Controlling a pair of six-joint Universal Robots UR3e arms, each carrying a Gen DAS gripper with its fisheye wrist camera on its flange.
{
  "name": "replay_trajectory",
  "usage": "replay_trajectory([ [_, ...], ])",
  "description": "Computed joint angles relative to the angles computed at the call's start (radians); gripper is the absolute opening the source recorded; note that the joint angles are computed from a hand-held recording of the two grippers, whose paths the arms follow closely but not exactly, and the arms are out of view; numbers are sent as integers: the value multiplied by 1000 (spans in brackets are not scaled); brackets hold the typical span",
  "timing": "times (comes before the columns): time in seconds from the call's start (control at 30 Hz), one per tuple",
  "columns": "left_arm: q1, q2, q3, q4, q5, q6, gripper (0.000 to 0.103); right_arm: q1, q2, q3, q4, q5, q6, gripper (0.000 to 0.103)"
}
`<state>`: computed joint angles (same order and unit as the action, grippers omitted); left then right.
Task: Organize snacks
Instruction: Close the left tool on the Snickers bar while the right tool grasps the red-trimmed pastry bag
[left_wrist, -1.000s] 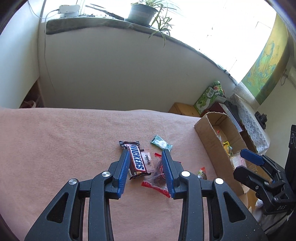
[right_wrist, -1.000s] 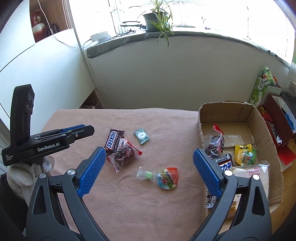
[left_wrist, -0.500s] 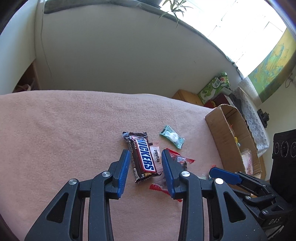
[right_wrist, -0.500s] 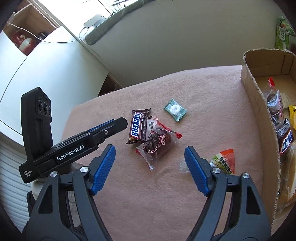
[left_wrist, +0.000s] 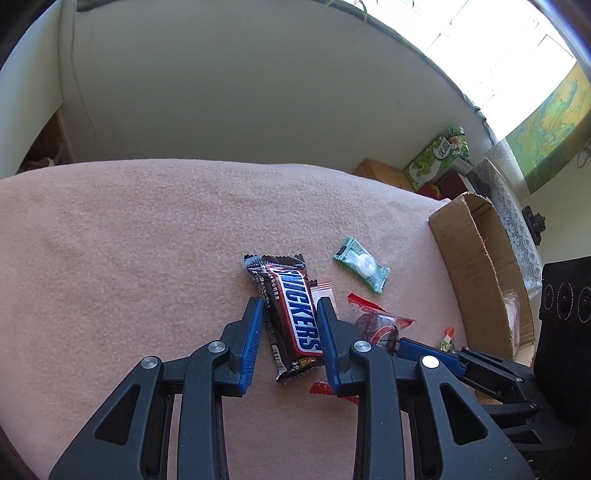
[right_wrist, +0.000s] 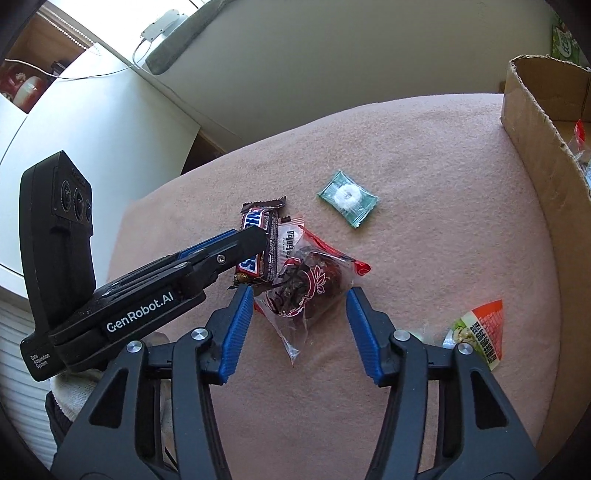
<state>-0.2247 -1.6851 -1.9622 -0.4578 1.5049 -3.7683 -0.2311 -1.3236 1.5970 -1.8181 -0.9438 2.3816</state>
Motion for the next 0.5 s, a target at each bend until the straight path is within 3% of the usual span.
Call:
replay_trajectory([
  [0.3,-8,-9,10,-1,12,16,28,7,33,0,-35,2,17,51],
  [0.37,-6,-4,-4,14,11,14,28,2,33,-9,-9,13,-1,41],
  [0.5,-15,0,-9,25,37,-2,27,-13,19,2,5,22,-26,37],
])
